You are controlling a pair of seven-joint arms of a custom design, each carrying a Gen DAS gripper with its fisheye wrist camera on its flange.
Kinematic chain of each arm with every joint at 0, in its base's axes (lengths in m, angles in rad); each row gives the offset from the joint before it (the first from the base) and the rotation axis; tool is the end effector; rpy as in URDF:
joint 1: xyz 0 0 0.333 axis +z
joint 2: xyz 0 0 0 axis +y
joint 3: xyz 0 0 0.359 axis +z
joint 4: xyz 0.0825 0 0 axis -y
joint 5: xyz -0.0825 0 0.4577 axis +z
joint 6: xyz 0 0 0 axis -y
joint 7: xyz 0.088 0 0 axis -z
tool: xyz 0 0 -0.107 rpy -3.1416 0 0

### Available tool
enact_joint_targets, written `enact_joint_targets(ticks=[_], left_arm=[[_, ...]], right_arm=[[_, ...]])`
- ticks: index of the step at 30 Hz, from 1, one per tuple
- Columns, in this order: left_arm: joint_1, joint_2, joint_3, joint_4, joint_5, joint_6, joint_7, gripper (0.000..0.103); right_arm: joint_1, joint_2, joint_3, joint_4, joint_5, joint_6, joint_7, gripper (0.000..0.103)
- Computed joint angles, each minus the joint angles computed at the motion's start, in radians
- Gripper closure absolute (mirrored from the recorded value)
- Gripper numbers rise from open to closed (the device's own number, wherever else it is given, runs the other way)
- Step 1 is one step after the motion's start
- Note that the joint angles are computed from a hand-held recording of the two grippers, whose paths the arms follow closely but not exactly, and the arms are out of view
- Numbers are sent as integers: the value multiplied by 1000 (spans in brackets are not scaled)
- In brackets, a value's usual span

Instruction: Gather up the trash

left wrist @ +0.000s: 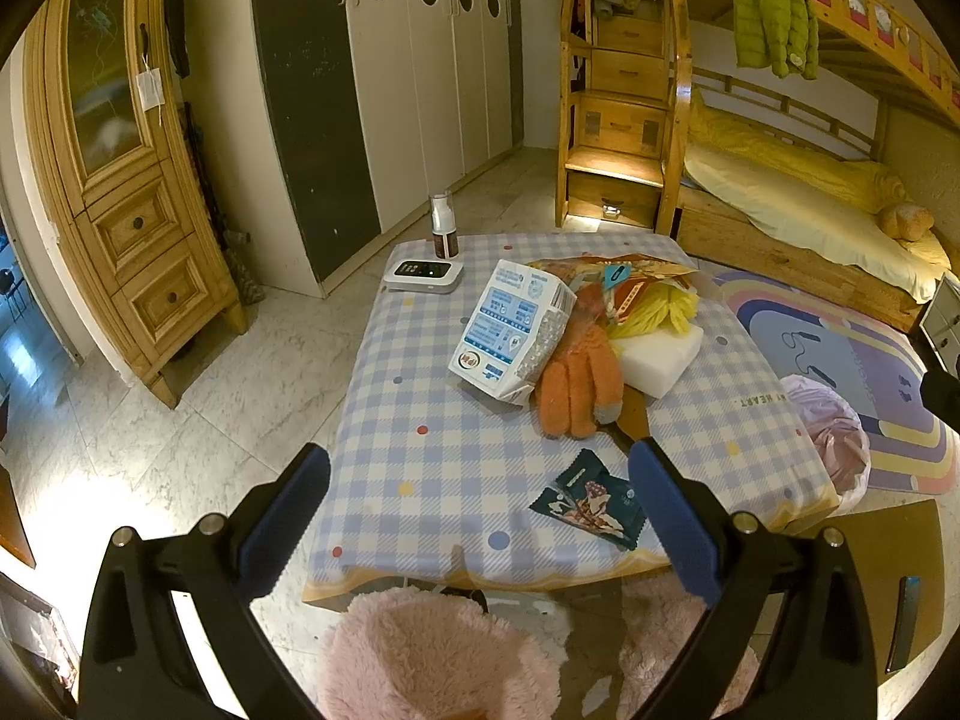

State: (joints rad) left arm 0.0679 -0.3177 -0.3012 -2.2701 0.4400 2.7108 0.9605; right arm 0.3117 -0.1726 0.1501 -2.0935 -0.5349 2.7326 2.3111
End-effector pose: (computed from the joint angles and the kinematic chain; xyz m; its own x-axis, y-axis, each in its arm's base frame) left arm 0.5397 -0.1588 0.5757 0.0526 -0.9962 -0.0688 -0.6822 0.0144 -0.7310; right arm 0.5392 0.2964 0.6048 0.1483 -0.9885 -0.0296 -0.6288 -0.0711 -0.7743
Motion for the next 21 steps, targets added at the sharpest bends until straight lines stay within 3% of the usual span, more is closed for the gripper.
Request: enact_joint_targets(ticks=[11, 21], left_arm=[[4, -3, -2, -3, 7, 0, -10, 7], [21, -21, 31, -65, -29, 51, 9, 7]], right_arm=[[3, 5, -3, 2, 7, 1, -14, 5], [24, 84, 7, 26, -41, 90, -20, 5]])
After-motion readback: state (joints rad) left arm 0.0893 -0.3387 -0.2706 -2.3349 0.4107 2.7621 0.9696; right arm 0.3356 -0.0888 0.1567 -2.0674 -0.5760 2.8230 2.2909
